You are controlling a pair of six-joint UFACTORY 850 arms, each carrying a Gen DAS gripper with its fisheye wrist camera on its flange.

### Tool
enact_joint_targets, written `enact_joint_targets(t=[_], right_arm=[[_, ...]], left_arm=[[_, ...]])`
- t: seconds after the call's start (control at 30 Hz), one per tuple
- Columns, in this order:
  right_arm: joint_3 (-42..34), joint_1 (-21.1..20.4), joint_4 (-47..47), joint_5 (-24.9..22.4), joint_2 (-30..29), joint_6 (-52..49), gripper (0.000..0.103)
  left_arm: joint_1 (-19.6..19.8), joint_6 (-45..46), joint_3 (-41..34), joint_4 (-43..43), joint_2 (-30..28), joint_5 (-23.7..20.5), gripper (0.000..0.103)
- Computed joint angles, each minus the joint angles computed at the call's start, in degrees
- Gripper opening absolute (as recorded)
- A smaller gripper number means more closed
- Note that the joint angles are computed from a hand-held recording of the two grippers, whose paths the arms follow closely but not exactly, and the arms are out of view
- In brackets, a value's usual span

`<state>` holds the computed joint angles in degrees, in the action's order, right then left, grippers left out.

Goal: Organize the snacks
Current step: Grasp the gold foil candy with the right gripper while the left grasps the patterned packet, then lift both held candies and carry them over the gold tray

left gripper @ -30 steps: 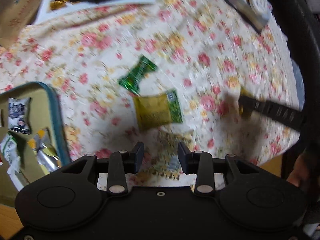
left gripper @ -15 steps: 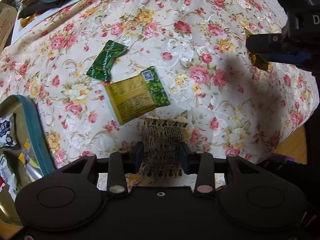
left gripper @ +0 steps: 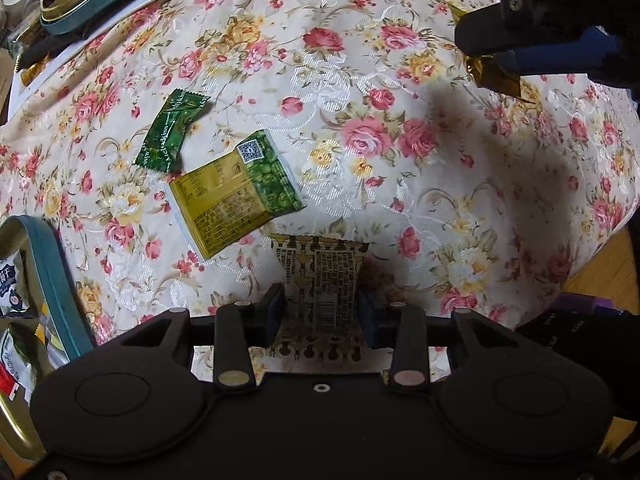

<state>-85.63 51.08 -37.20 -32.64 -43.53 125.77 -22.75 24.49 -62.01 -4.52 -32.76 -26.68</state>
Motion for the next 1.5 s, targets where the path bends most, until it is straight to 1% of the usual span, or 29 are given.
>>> enact_joint_targets(t=[0.13, 0.33, 0.43, 0.53, 0.67, 0.87, 0.97, 1.13, 1.23, 1.4, 1.5], right_arm=[[0.2, 0.1, -0.6, -0.4, 0.3, 1.1, 0.020], [-0.1, 0.0, -1.5, -1.3, 0.4, 2.7, 0.020], [-1.2, 0.0, -1.6, -2.0, 0.0, 2.6, 0.020], [-2.5, 0.0, -1.1, -2.4, -0.7, 1.6, 0.020], [-5.4, 0.0, 0.5, -3.0, -2.4, -1.5, 0.020], [-11.8, 0.1, 3.6, -4.0, -6.4, -7.9, 0.020], [-15.6, 0.3, 5.3, -4.8, -8.6, -11.2, 0.020], [-22.9, 0.7, 8.0, -6.9, -13.0, -17.3, 0.020], [-27.8, 0.9, 9.5, -8.2, -15.7, -20.3, 0.020], [-36.7, 1.4, 10.9, -10.5, -20.4, -24.8, 0.020], [-42.4, 1.6, 11.8, -11.7, -23.3, -27.5, 0.020]], left_arm=[[1.4, 1.1, -1.4, -3.9, -0.5, -2.0, 0.042], [4.3, 0.6, -2.0, -8.2, 1.0, -1.9, 0.042], [6.4, 1.4, -4.2, -10.6, 1.1, -3.6, 0.042], [8.6, 2.6, -5.8, -13.2, 1.2, -4.3, 0.042], [11.4, 2.3, -8.1, -14.5, 1.4, -5.5, 0.042], [16.7, 3.6, -9.1, -16.5, 2.4, -7.0, 0.042], [19.3, 3.9, -9.1, -17.0, 3.0, -6.7, 0.042], [23.6, 0.1, -9.4, -13.5, 3.5, -4.4, 0.042], [26.4, -1.9, -10.7, -12.0, 2.6, -4.3, 0.042], [30.1, -9.2, -12.3, -5.9, 0.8, -3.3, 0.042], [32.0, -9.9, -13.3, -5.0, -0.3, -4.0, 0.042]])
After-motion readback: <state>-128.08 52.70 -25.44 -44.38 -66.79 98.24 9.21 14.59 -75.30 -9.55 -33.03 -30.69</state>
